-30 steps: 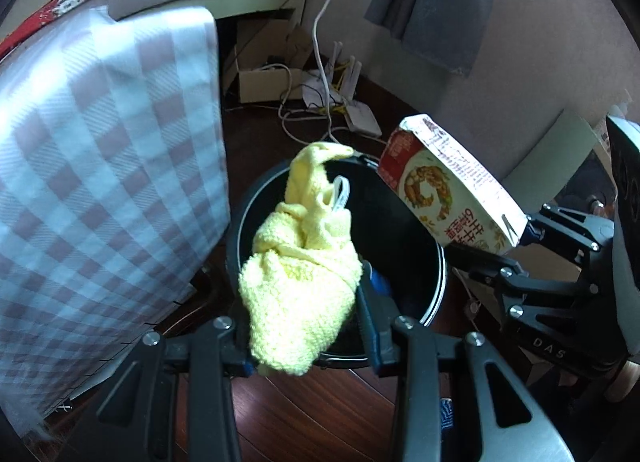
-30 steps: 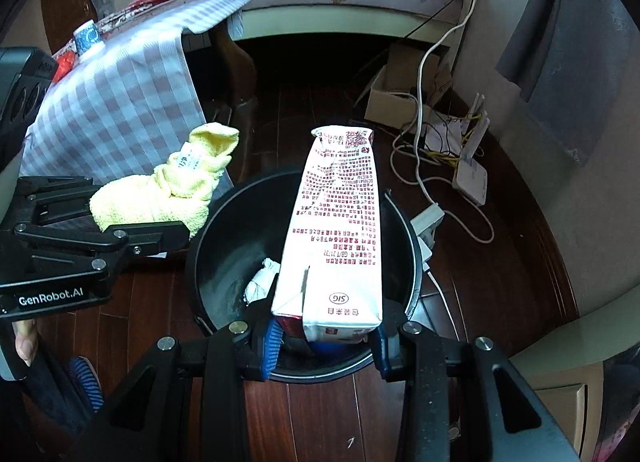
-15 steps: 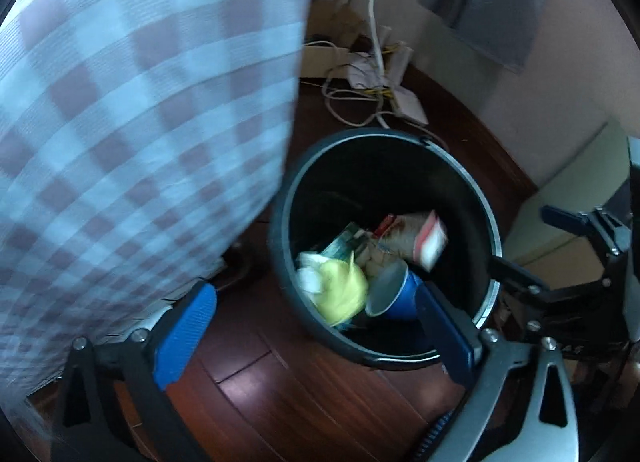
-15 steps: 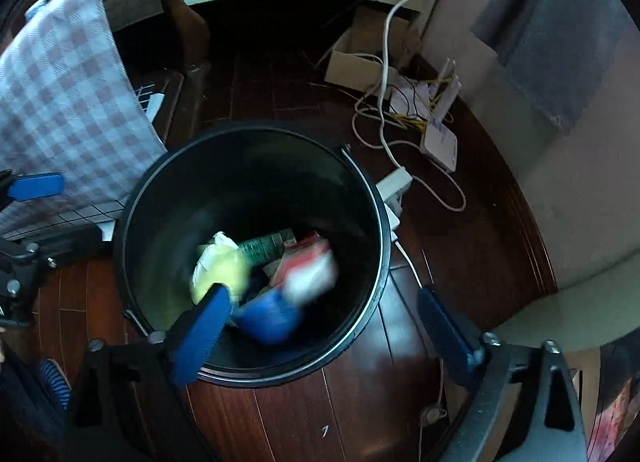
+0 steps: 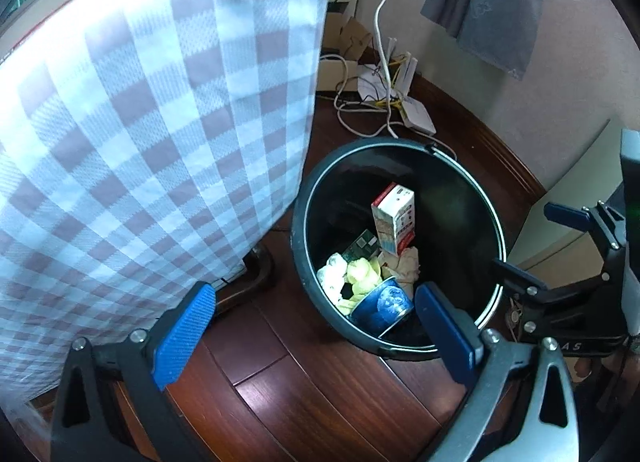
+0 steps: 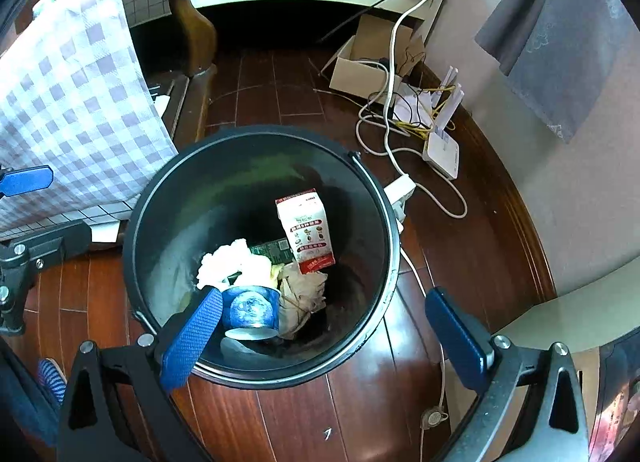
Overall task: Collect trash
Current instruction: 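Move both tools back over the table toward the red bag and cup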
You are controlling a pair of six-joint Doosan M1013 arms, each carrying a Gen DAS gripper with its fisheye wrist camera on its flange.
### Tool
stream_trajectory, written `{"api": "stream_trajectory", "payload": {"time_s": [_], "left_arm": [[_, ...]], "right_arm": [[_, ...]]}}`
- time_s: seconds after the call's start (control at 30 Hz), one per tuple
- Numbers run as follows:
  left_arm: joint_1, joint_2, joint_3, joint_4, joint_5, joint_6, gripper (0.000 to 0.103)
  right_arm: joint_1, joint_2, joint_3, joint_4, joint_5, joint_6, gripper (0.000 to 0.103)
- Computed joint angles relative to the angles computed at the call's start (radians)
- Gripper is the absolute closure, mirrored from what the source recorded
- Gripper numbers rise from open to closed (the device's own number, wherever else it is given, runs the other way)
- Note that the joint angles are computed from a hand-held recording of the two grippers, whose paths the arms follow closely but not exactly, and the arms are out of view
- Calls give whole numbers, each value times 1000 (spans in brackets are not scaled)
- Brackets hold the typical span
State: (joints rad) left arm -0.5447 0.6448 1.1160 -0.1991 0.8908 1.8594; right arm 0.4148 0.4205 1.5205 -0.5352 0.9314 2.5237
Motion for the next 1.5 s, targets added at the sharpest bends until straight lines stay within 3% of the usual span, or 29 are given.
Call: {"api": "stream_trajectory", "payload": {"time_s": [0.47, 0.93, 1.5], "left_arm": [[13, -68, 56, -34, -85, 15, 2], [58, -137, 92, -23, -185, -42, 2], [127, -154, 81, 99, -276, -231, 2]], "right_arm": [[43, -33, -6, -137, -21, 120, 1], [92, -44, -75, -297, -56, 198, 1], [118, 34, -274, -318, -134, 77, 1]]}}
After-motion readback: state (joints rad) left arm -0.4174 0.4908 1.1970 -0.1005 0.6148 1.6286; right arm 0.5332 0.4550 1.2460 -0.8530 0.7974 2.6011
